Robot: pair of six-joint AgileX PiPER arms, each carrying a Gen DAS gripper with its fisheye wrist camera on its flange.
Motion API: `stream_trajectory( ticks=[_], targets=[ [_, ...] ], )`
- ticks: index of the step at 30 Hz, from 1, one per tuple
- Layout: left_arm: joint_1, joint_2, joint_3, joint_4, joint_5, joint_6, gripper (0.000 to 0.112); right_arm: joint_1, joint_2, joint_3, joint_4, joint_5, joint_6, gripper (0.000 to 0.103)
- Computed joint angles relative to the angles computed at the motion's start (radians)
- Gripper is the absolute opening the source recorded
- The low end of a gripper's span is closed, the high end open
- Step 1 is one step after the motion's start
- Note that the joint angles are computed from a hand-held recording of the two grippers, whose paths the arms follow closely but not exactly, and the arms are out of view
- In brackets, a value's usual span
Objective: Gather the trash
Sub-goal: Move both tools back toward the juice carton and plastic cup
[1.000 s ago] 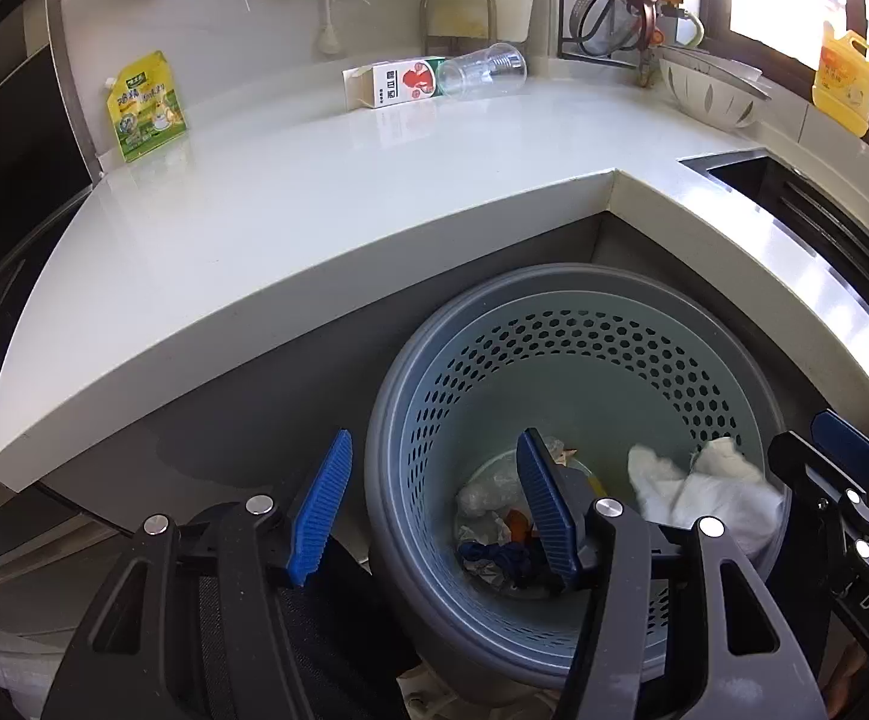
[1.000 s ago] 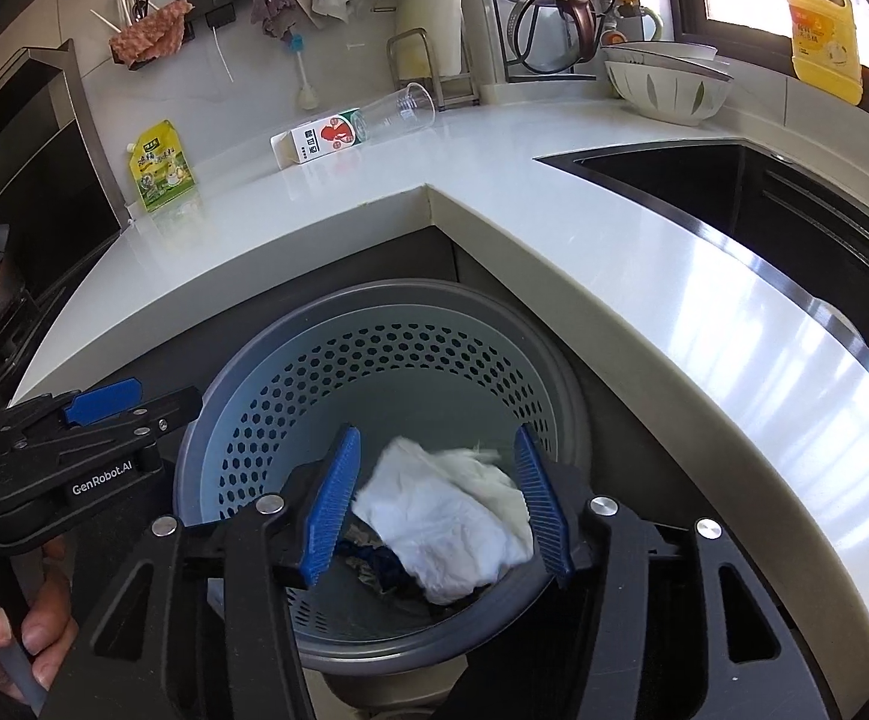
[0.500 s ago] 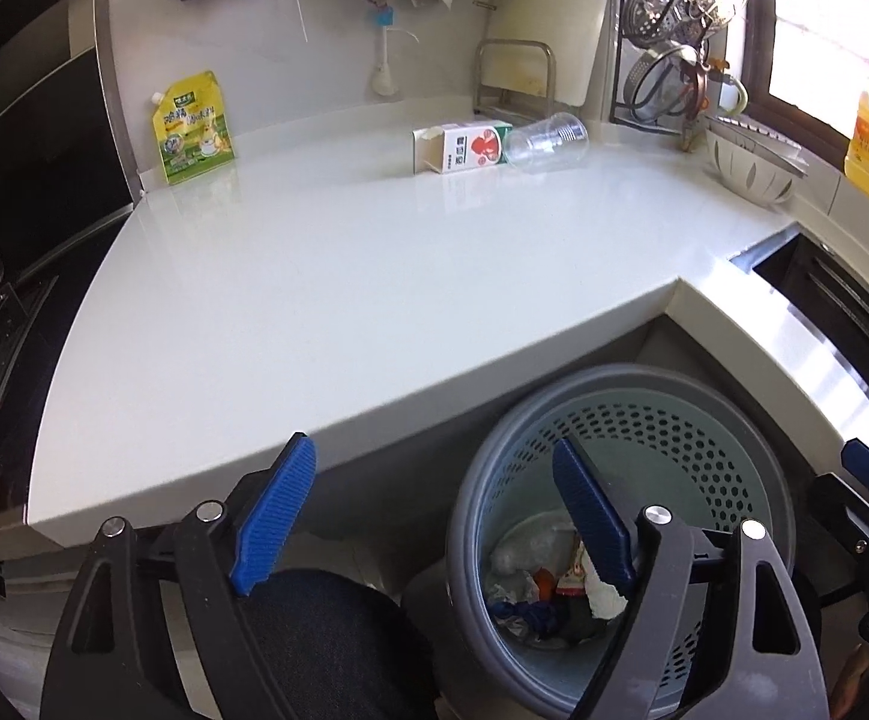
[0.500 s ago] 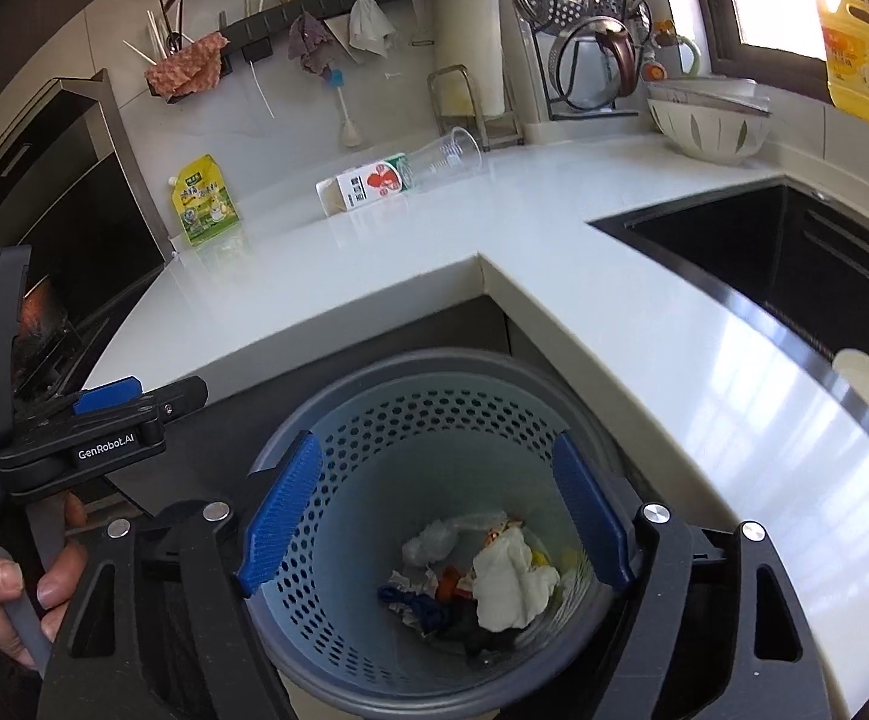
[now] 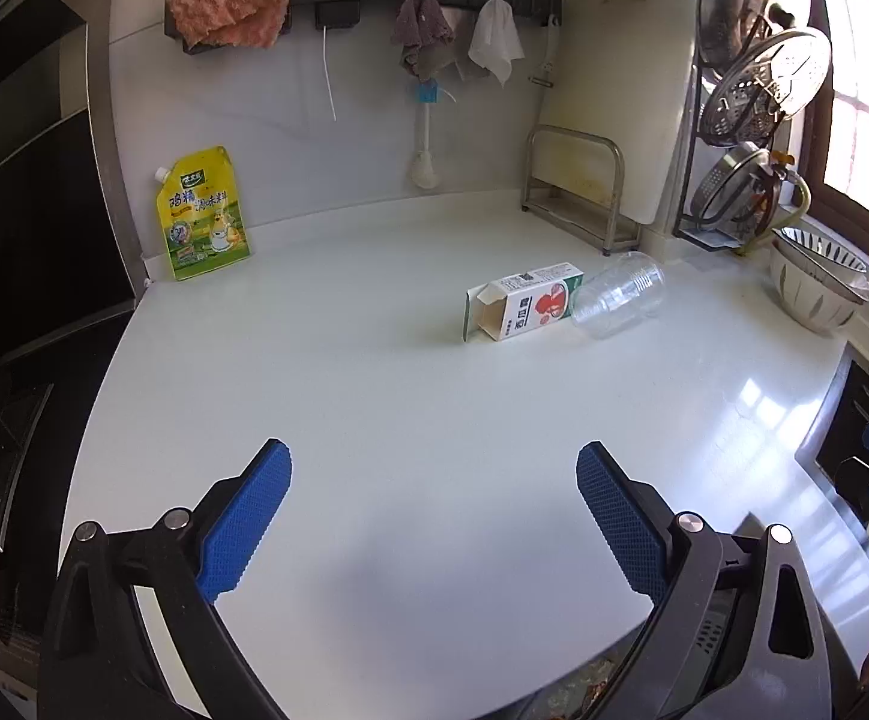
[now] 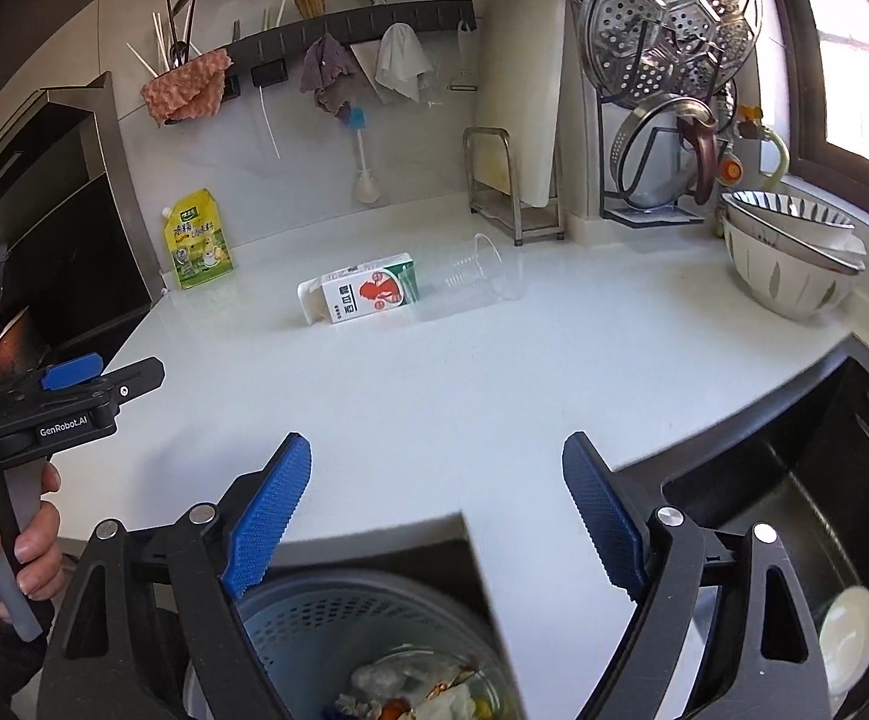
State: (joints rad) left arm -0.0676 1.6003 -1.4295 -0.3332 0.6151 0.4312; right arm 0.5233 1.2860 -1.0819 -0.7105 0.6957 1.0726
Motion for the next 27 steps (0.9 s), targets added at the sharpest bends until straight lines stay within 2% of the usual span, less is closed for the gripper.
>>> stream_trajectory(
  ticks=[3,10,15,21,24,27],
  targets=[
    [-0.036,0.100,-0.120,0.077,0.008,-0.098,0.094,-0.159,0.090,-0.092,0.206,-0.110,-0.255,0.082],
    [-0.100,0.296,-0.363,0.218,0.035,-0.252,0.094,-0.345,0.346,-0.363,0.522,-0.151,-0.726,0.082],
    [-0.120,0.432,-0.548,0.256,0.107,-0.305,0.094,-0.425,0.514,-0.533,0.691,-0.127,-0.932,0.082],
    [-0.130,0.538,-0.687,0.281,0.180,-0.340,0.094,-0.486,0.665,-0.701,0.847,-0.083,-1.096,0.082],
    [-0.108,0.577,-0.759,0.201,0.260,-0.309,0.094,-0.499,0.733,-0.797,0.880,-0.035,-1.147,0.082],
    [-0.108,0.584,-0.768,0.196,0.272,-0.312,0.094,-0.514,0.778,-0.869,0.944,0.000,-1.214,0.082]
  ],
)
